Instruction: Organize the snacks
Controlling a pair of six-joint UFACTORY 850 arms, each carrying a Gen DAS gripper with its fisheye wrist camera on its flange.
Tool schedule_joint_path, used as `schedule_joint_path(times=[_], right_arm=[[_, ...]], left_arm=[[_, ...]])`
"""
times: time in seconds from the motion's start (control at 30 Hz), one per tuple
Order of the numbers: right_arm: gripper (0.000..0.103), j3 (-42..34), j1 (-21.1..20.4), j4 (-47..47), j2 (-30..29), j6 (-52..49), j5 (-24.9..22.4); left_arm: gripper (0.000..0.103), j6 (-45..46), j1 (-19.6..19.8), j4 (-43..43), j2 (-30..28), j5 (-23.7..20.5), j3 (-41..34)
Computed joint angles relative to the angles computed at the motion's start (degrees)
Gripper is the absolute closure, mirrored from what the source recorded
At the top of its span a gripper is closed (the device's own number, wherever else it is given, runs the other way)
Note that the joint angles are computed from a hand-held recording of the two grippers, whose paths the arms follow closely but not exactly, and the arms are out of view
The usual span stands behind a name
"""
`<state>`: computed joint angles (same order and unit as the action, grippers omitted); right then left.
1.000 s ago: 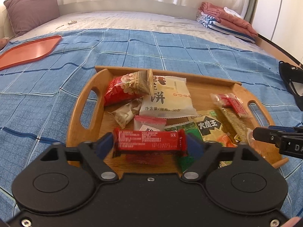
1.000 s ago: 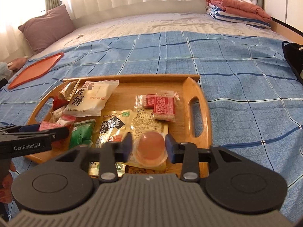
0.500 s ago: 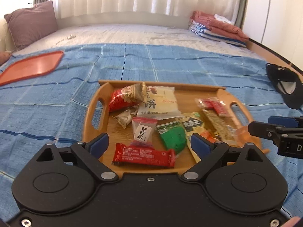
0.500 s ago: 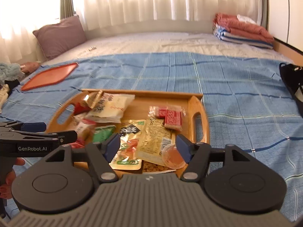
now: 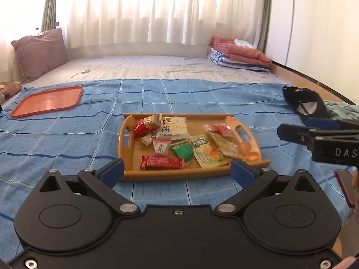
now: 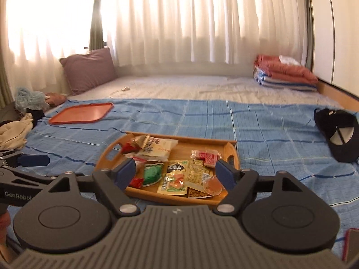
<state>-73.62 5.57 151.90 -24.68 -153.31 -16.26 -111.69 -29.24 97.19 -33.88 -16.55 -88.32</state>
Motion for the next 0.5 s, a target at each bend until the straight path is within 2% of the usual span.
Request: schedule_joint_path(times=[0.1,0.3,0.4,0.5], right_arm=[[0.016,5.2,0.5,5.9,4.1,-6.4,-2.5],[0.014,12.5,1.1,9.6,9.3,-9.6,-6.9],[0.013,15.6,1.7,15.6,10.1,-16.0,-10.1],[0.01,17.9,1.9,17.9,9.1,-18.1,-13.9]], left_arm=[[0.001,-6.8,-1.2,5.8,4.2,-1.9,5.9],[0.0,-17.0,-3.0,13.6,10.2,-4.2,14.8],[0.0,-17.0,-3.7,13.5,10.6,-6.0,17.0],[0.0,-18.1,-3.9,13.0,8.5,-7.5,17.7]])
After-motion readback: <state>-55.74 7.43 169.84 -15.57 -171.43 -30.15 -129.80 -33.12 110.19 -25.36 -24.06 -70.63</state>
